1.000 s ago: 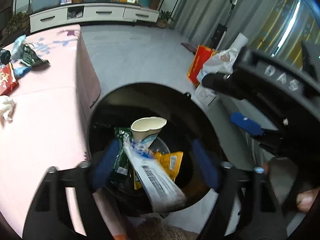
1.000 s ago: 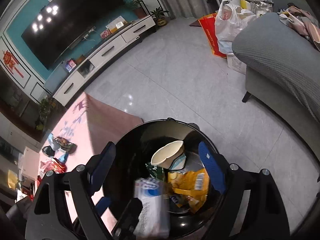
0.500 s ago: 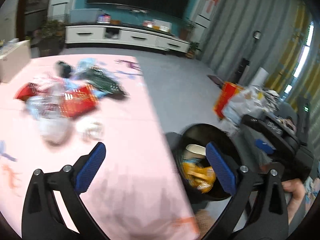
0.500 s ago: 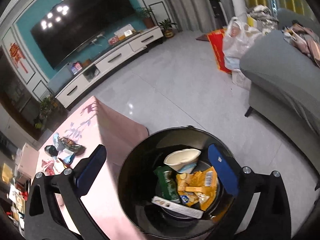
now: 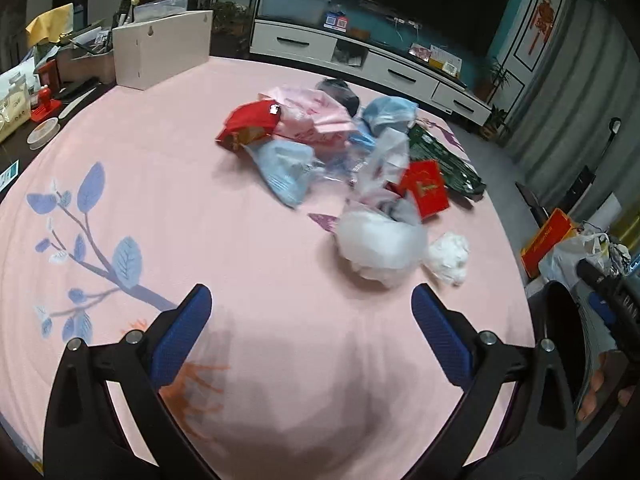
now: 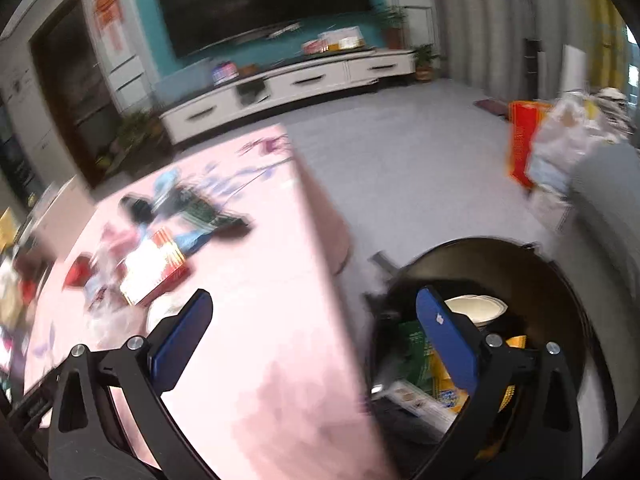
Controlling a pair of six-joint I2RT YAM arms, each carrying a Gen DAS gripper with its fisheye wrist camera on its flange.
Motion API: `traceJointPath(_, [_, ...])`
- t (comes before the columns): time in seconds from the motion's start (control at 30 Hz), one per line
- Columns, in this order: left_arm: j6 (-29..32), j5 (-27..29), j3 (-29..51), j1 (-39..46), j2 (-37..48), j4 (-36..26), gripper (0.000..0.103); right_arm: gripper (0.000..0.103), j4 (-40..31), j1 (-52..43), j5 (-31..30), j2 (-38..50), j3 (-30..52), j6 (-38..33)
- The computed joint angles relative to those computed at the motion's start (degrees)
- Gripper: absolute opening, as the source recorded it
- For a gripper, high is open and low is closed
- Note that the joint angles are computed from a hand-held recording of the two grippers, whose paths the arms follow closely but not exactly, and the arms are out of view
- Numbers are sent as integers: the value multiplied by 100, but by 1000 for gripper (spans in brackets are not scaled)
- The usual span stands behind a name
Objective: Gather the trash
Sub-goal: 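Return both tools above the table near the remaining trash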
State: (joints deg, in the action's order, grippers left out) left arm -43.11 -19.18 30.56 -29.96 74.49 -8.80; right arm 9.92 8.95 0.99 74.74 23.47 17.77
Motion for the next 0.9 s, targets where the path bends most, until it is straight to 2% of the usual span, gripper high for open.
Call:
traceJointPath(0.07, [16,-72,-102,163,-191,-58,100,100,245,334,53,292,8,103])
traceJointPath(0.23, [55,316,-221,524,-420,-110,100,100,607,1365,997,1220,233,205])
traceJointPath(0.4, [19,59,-218,486,-256,-138,100,100,797,1904,1675,1807,439,186])
traceJointPath(0.67, [63,-204,-102,189,87,-155,100,100,1086,2154,2176,2159,512,65])
traceJointPath(0.9, [42,-247,-91,120,157,-146,100,100,1014,2191,2187,2186,554,5])
